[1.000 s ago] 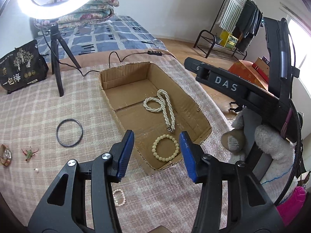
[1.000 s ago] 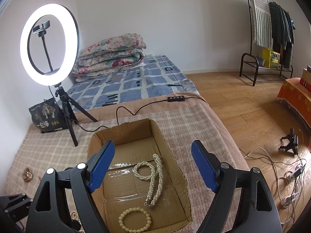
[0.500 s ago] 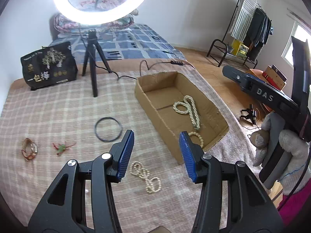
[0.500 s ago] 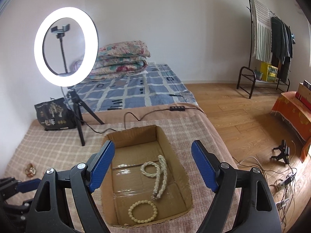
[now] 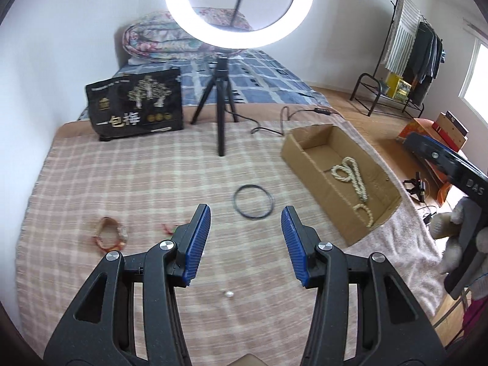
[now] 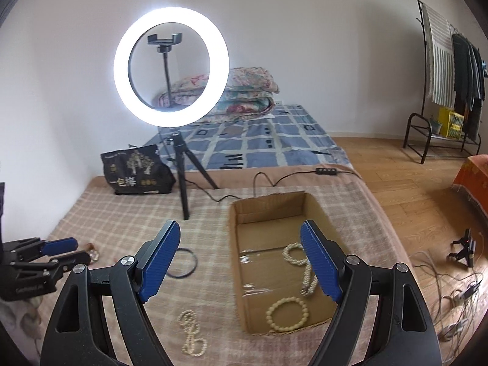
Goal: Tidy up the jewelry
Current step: 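Withdraw both tools from the box toward the remaining jewelry, then grasp the red-strap watch with the left tool while the right tool grasps the small pearl strand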
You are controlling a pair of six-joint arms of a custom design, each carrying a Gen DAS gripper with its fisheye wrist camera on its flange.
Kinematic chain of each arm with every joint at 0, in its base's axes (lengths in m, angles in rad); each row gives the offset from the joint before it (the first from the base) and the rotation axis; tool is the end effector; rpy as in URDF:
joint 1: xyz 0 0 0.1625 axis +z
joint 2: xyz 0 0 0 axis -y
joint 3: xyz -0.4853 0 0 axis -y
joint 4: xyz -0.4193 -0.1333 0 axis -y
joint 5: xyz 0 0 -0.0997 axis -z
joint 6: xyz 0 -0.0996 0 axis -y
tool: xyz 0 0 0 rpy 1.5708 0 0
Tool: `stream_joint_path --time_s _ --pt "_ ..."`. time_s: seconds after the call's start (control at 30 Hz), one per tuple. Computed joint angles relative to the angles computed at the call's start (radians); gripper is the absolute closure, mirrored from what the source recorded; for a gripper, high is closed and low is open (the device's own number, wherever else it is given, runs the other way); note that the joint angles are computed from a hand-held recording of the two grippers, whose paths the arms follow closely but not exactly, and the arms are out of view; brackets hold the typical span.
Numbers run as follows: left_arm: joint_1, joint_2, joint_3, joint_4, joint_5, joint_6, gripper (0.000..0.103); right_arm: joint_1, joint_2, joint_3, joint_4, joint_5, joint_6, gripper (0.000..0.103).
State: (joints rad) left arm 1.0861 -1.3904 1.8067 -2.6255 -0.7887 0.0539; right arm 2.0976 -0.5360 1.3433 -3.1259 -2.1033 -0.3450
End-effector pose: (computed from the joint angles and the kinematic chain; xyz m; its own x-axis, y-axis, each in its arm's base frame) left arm -0.0961 -0.6193 0.4730 -0.8021 -0.0027 -0.5972 0.4180 0.7117 -0.5646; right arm 0.4932 -0.6833 0.1123 -0.7395 -0.3411 0.5803 -0.6575 0.5509 -0.5141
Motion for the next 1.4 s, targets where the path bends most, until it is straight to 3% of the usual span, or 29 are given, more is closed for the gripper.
stream_joint_path --time_s 0.17,0.33,0.7,1.0,1.4 --pt "0.04 -0.045 -0.003 0.024 -0.005 -0.002 0.054 0.004 -0.022 0.052 0.069 0.078 0.051 0.022" --pt "0.075 -0.073 -0.013 0.039 -0.008 -0.006 0.054 0.016 -0.022 0.104 0.076 0.096 0.012 0.022" --pt "0.172 -0.1 -0.042 0.085 -0.035 0.015 0.054 0.004 0.005 0.201 0.098 0.013 -0.088 0.022" --pt "0.245 -0.058 -0.098 0.128 -0.083 0.014 0.054 -0.009 0.04 0.175 0.152 -0.026 -0.132 0.022" --pt "0.266 0.017 -0.096 0.136 0.009 0.095 0.054 -0.028 0.068 0.127 0.213 -0.017 -0.109 0.022"
